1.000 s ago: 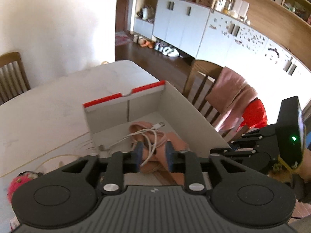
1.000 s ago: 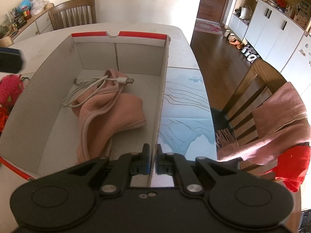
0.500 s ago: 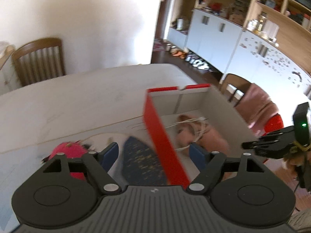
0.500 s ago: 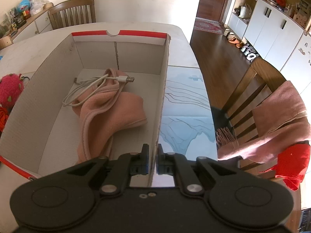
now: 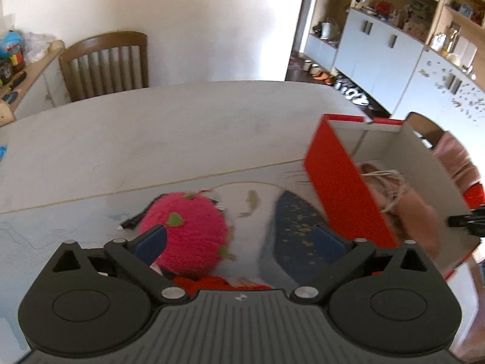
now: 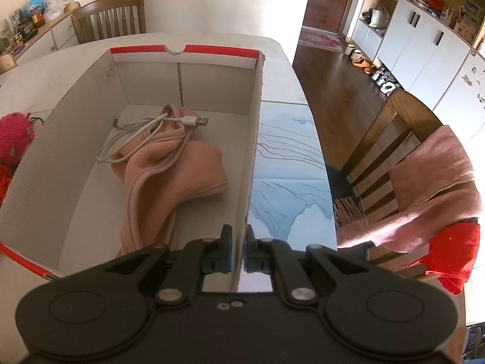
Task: Organize objects
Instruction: 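Return the left gripper to the table and grasp the red strawberry plush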
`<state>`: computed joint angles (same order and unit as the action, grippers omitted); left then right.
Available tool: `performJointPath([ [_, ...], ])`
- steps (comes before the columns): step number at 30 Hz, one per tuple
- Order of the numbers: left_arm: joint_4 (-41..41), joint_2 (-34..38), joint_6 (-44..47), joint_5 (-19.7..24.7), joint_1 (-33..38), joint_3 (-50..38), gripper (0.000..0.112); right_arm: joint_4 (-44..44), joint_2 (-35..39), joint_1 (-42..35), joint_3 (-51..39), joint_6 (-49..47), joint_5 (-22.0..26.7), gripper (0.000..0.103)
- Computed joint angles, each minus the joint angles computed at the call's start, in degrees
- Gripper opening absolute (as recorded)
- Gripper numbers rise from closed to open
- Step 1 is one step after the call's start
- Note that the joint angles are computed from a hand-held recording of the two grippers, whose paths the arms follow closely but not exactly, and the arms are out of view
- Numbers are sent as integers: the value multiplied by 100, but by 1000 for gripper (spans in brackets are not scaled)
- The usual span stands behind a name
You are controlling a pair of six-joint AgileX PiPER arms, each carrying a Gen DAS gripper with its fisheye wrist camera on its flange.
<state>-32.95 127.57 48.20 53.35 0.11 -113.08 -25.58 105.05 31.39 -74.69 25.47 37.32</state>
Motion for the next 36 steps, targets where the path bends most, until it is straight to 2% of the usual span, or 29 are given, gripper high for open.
performJointPath([
  [3, 103, 124, 208, -358, -46, 59, 103, -49, 17, 24, -11, 69, 29, 6],
  [9, 617, 732, -63, -358, -145, -612, 103, -71, 31, 27, -6, -26, 3, 7],
  [11, 680, 1003, -148, -172, -138, -1005, 103, 210, 27, -106, -9, -518, -102, 7],
  [12, 696, 1120, -187, -87, -137, -1173, 103, 165, -46, -58, 198, -1091, -469, 7],
  [13, 732, 1227, -231, -43, -147, -1319, 103, 350, -52, -170, 227, -1519, -606, 7],
  [14, 802, 1329, -285, -9, -166, -1465, 103, 523, -46, -207, 184, -1717, -560, 7],
  [18, 998, 1595, -410, -48, -250, -1782, 103, 511, -27, -202, 172, -1698, -541, 7],
  [20, 1206, 1819, -638, 132, -295, -2142, 103, 524, -19, -202, 157, -1713, -530, 7],
  [23, 1544, 1949, -833, 64, -380, -2286, 103, 553, 0, -213, 134, -1756, -514, 7],
  [25, 1660, 2144, -1004, 261, -394, -2639, 103, 560, 13, -217, 123, -1769, -511, 7],
  [28, 1766, 2598, -1426, 817, -373, -3531, 103, 579, 19, -226, 125, -1784, -521, 7],
  [36, 1653, 2351, -1486, 463, -303, -3016, 100, 566, 39, -228, 131, -1768, -552, 6],
])
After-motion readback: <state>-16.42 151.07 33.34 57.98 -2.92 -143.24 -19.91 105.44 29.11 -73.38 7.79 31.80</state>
